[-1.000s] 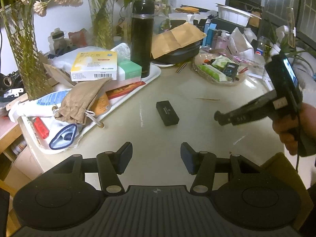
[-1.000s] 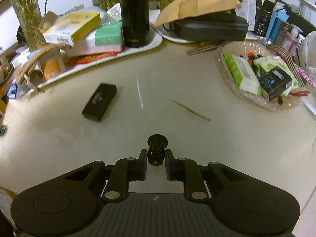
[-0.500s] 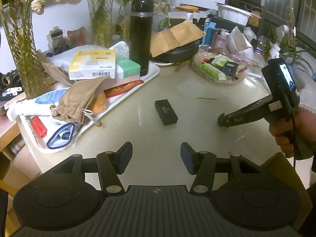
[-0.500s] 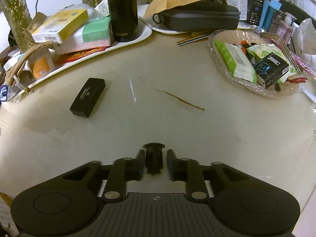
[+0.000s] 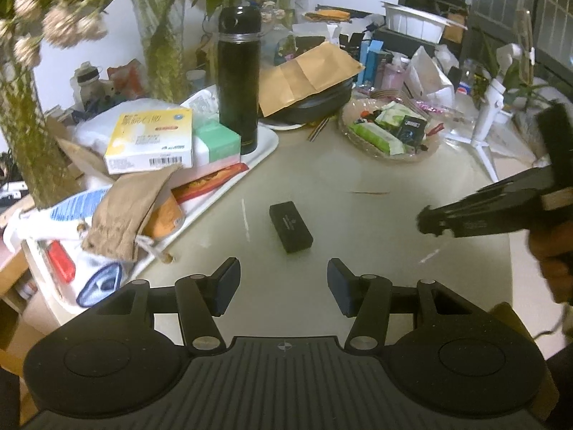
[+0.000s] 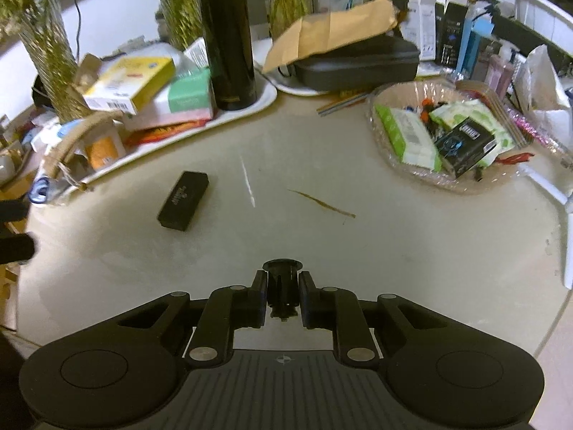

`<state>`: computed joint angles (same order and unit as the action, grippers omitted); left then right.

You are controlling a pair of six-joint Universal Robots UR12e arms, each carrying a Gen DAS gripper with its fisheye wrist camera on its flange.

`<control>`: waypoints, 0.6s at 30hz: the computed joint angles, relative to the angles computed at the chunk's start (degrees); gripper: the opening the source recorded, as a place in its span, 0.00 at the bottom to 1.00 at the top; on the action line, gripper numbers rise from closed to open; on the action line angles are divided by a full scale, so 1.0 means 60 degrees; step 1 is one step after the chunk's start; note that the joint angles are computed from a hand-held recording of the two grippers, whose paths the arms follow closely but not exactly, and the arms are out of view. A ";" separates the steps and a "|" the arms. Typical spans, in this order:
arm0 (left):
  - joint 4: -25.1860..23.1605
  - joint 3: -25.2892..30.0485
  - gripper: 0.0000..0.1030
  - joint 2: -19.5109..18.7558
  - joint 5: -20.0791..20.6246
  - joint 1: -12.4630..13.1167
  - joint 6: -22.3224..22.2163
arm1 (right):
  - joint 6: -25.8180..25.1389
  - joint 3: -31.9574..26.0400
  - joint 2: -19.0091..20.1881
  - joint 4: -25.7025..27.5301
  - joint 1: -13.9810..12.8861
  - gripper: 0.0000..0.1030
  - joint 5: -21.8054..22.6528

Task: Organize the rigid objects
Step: 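Grasp the black rectangular block with the left gripper while the right holds the plug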

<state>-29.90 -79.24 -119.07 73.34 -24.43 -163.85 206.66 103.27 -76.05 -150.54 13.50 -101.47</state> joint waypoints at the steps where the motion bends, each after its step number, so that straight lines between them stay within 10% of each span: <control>1: -0.0096 0.0081 0.52 -0.0039 0.0066 -0.0026 0.0019 | 0.0015 0.0048 -0.0068 -0.0053 0.0016 0.20 0.0001; 18: -0.1781 0.2044 0.72 -0.1276 0.0931 -0.0504 0.0052 | 0.0226 0.0976 -0.0939 -0.0840 0.0225 0.20 0.0015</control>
